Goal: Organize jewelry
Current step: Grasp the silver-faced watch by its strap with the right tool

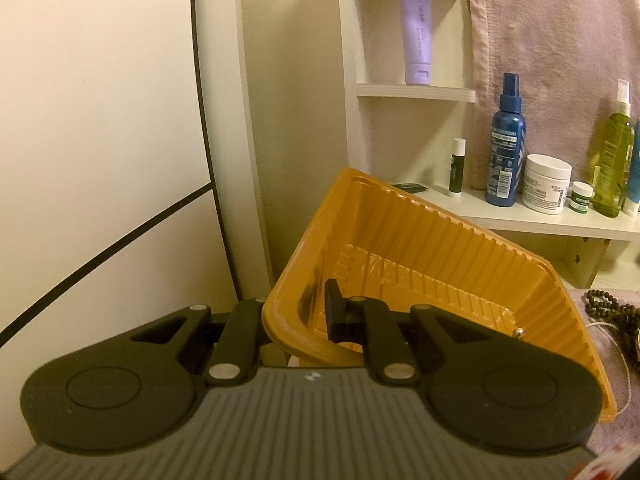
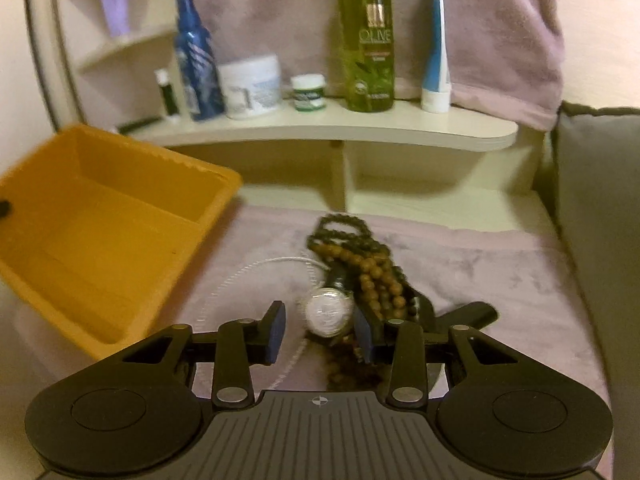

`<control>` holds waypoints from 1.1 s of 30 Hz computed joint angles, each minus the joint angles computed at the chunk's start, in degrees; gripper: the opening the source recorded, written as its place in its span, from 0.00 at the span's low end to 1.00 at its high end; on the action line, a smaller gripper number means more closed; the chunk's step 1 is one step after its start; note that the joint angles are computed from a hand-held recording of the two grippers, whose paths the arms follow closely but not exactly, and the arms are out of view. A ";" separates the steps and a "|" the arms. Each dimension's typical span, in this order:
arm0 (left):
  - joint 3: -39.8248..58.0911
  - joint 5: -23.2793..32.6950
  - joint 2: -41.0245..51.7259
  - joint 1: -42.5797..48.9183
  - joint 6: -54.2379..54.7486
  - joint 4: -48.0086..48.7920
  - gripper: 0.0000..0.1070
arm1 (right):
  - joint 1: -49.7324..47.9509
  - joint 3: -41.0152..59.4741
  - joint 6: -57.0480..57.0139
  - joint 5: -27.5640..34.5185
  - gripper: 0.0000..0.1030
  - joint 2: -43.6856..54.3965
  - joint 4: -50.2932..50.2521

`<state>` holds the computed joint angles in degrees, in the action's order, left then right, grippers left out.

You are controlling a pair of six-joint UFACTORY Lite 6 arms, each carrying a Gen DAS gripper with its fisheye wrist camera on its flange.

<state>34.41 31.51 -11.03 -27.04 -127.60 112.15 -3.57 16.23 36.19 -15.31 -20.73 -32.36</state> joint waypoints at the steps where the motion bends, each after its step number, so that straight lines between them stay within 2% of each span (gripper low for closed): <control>1: 0.02 -0.02 0.01 0.00 0.00 0.06 0.12 | 0.86 0.77 -3.60 0.30 0.38 1.49 3.96; 7: 0.01 -0.23 -0.03 0.14 -0.17 0.10 0.12 | 2.11 3.09 -12.17 -2.54 0.49 7.83 14.73; 14: 0.12 -0.51 0.07 0.36 -0.09 -0.12 0.12 | 5.28 3.87 -25.06 -6.32 0.49 11.43 28.89; 17: 0.08 -0.49 0.05 0.34 -0.20 -0.06 0.12 | 5.73 4.39 -26.45 -8.27 0.49 13.01 29.78; 21: 0.11 -0.35 0.15 0.26 -0.18 0.06 0.12 | 5.64 5.19 -25.11 -9.70 0.48 14.60 28.41; 25: 0.14 -0.38 0.12 0.28 -0.09 0.05 0.12 | 3.33 7.70 -14.53 -9.52 0.47 17.02 19.92; 27: 0.07 -0.22 0.12 0.19 -0.17 0.02 0.12 | 1.47 9.10 -8.15 -9.28 0.28 18.04 14.61; 28: 0.09 -0.21 0.10 0.15 -0.09 -0.12 0.12 | 0.73 9.71 -5.78 -8.89 0.23 18.40 12.54; 33: 0.00 -0.21 0.04 0.15 -0.15 -0.01 0.12 | -1.29 9.92 0.79 -8.97 0.20 18.17 5.57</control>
